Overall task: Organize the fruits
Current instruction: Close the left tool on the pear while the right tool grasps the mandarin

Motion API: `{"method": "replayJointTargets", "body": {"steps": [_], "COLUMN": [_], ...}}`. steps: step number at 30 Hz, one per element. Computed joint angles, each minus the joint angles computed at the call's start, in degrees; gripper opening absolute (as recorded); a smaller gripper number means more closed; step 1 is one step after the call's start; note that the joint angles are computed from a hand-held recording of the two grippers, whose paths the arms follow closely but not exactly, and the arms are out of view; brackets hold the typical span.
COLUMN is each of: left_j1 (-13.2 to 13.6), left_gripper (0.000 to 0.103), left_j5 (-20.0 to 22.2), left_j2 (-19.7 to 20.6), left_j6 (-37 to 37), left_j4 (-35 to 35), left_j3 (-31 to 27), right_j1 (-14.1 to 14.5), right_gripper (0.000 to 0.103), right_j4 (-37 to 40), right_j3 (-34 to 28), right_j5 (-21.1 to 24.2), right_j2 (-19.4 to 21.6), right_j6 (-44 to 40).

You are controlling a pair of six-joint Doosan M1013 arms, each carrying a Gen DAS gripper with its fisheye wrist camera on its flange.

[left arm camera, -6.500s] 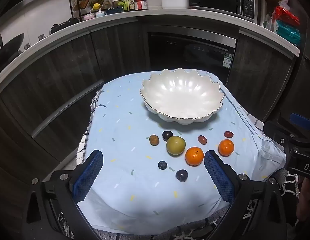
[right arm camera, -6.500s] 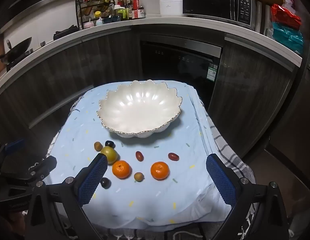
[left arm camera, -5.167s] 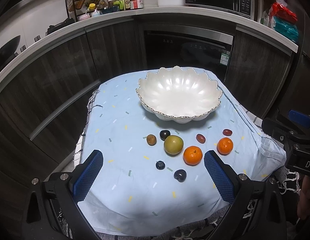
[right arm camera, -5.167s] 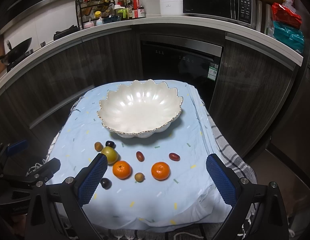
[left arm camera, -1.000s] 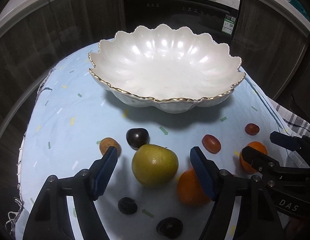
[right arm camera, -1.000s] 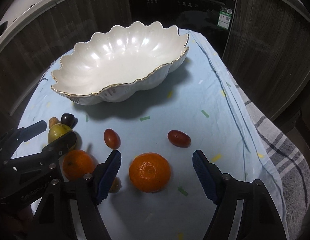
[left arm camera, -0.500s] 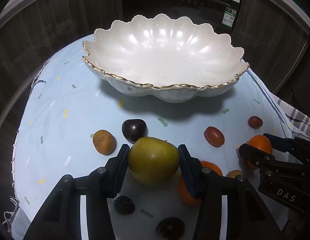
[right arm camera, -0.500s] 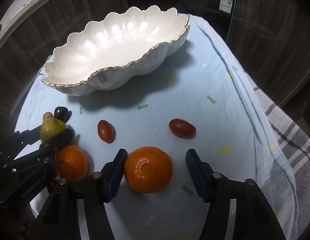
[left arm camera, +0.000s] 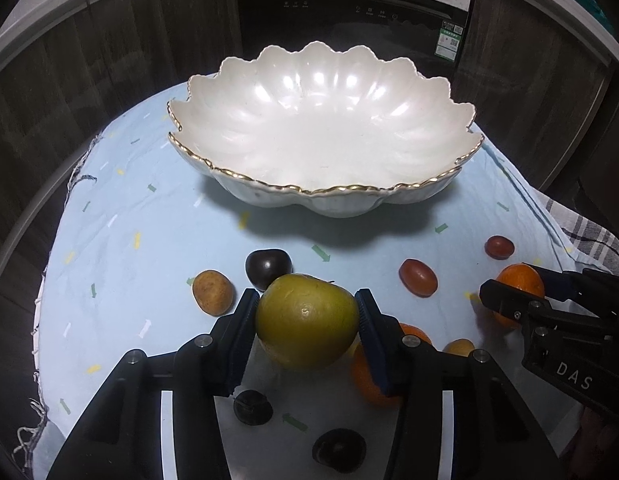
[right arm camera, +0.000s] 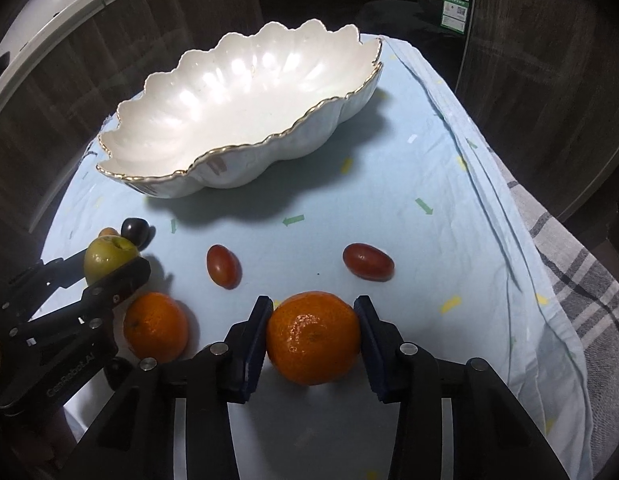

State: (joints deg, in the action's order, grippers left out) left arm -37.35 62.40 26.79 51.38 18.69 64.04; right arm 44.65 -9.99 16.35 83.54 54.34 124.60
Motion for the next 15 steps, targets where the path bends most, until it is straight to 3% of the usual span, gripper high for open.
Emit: {"method": "replayJointTargets", "body": {"steps": [15], "left_j1": [0.1], "left_gripper": [0.048], "left_j5": [-0.5], "left_j2": [-1.7], "left_j6": [-1.7], "left_j4": [1.7], "left_j3": [-0.3], "right_j1": [0.7], "right_gripper": [0.043], "right_j4": [-3.3], "right_j3": [-2.8], "right_j5": [-1.4], "right_j2": [0.0], "right_j6": [-1.9]}}
